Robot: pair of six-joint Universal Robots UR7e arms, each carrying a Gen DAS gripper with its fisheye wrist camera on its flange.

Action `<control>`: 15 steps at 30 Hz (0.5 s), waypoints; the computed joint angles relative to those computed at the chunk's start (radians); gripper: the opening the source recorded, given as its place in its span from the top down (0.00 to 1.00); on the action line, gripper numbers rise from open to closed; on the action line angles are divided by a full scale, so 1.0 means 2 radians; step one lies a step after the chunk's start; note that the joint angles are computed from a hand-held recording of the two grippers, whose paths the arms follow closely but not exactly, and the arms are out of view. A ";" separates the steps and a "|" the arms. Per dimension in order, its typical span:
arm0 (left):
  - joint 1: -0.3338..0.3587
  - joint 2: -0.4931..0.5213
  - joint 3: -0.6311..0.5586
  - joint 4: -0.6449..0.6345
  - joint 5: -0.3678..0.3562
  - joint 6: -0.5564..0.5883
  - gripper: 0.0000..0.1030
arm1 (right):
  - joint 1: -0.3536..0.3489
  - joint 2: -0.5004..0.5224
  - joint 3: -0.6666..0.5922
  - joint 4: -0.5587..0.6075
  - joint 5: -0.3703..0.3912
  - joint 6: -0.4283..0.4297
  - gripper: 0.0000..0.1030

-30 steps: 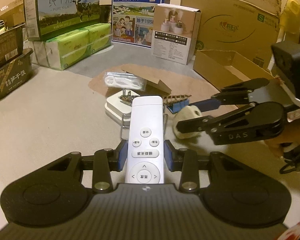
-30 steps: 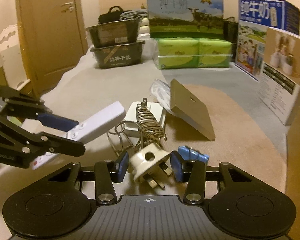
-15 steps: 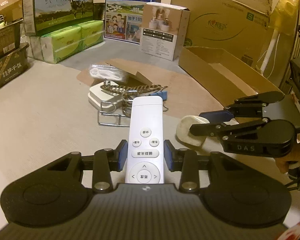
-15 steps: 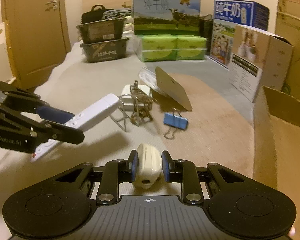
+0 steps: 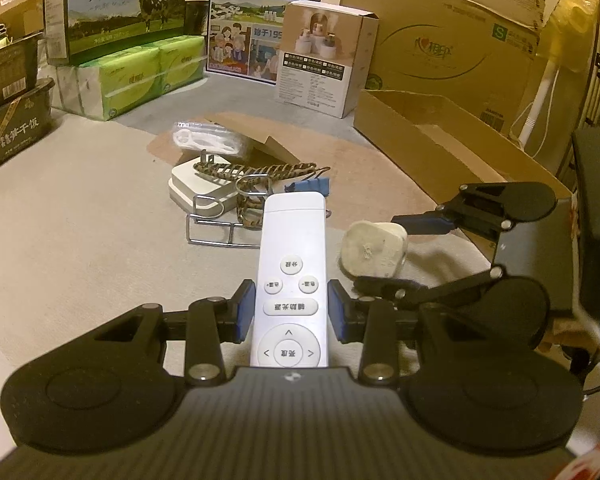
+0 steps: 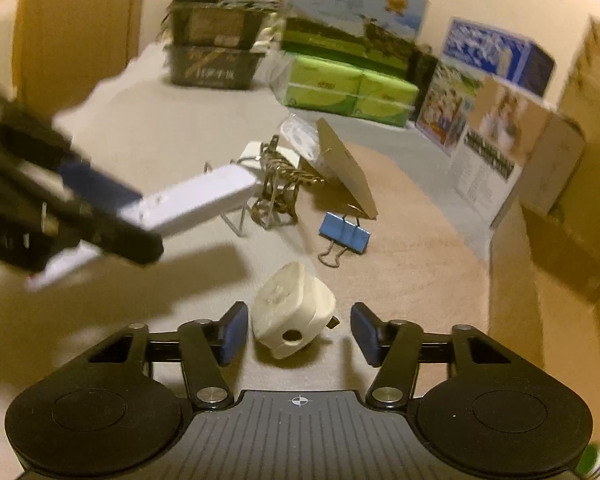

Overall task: Organize rigid objects
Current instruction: 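Carry the remote and plug adapter with both tools over the cardboard box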

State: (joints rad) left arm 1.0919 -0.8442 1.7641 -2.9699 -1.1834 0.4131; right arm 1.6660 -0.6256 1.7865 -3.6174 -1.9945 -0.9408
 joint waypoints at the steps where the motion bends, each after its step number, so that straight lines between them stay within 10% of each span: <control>1: 0.001 0.000 -0.001 0.001 0.000 0.000 0.66 | 0.001 0.006 -0.002 -0.009 -0.004 -0.015 0.44; 7: 0.003 0.002 -0.003 0.002 -0.001 -0.003 0.66 | -0.003 0.019 -0.009 -0.034 0.006 -0.064 0.48; 15: -0.002 0.002 0.000 -0.001 0.007 -0.007 0.66 | -0.001 0.005 0.003 -0.031 0.007 -0.016 0.54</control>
State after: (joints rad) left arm 1.0880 -0.8400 1.7632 -2.9715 -1.1686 0.3998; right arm 1.6649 -0.6161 1.7924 -3.6800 -1.9810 -0.9722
